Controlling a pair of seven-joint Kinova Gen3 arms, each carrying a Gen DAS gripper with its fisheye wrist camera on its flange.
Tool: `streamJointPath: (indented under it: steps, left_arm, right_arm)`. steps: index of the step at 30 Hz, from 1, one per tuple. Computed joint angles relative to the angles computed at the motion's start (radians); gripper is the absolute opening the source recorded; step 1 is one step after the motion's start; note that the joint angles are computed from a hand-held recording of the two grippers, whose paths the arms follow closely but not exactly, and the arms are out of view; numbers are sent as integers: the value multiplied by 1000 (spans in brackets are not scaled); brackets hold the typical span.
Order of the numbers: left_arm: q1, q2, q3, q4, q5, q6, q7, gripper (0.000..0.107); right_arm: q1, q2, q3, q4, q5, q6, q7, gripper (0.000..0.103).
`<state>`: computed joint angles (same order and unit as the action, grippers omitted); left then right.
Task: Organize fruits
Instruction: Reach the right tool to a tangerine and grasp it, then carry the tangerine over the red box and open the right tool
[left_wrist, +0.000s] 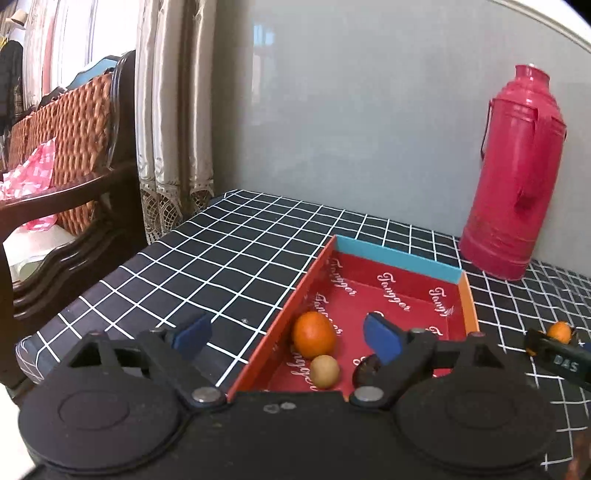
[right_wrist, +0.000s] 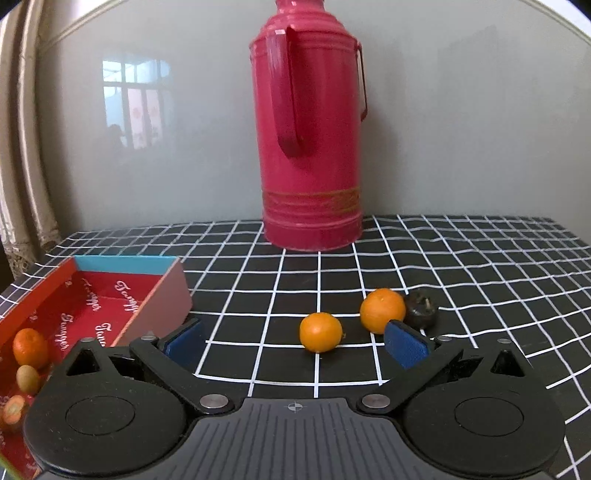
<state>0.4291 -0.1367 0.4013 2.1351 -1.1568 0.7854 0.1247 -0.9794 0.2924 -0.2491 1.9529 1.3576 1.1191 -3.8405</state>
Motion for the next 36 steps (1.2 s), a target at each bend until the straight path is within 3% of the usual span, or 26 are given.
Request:
streamJointPath:
  steps: [2, 3, 4, 8, 12, 14, 15, 16, 26, 32, 36]
  left_arm:
    - [-8, -11, -19, 5, 19, -26, -21, 88]
    - [-16, -16, -24, 7, 25, -34, -29, 88]
    - [-25, -23, -27, 13, 26, -44, -30, 88]
    - [-68, -53, -8, 35, 2, -60, -6, 91]
    - [-96, -54, 22, 43, -33, -19, 43, 91]
    - [-98, -50, 23, 43, -44, 1, 57, 92]
    - [-96, -48, 24, 42, -47, 14, 63, 92]
    - [-93, -44, 23, 42, -50, 23, 67, 92]
    - [-77, -26, -16, 23, -30, 77, 75, 93]
    - [-64, -15, -26, 11, -5, 118, 69, 93]
    - [-60, -12, -32, 10, 5, 137, 69, 93]
  right_arm:
    - [18, 5, 6, -9, -6, -27, 7, 89]
    - [27, 6, 9, -15, -16, -40, 19, 71]
    - [40, 5, 12, -23, -34, -61, 36, 63]
    - [75, 8, 33, -33, -86, -123, 48, 63]
    - [83, 15, 51, -37, -90, -147, 52, 63]
    - [90, 16, 59, -36, -88, -167, 41, 52]
    - [98, 16, 59, -35, -91, -183, 43, 38]
    - [99, 21, 62, -41, -100, -182, 51, 32]
    - [75, -2, 53, -7, -15, -203, 17, 31]
    - [53, -52, 0, 61, 176, -195, -109, 25]
    - [57, -44, -39, 52, 263, -213, -104, 25]
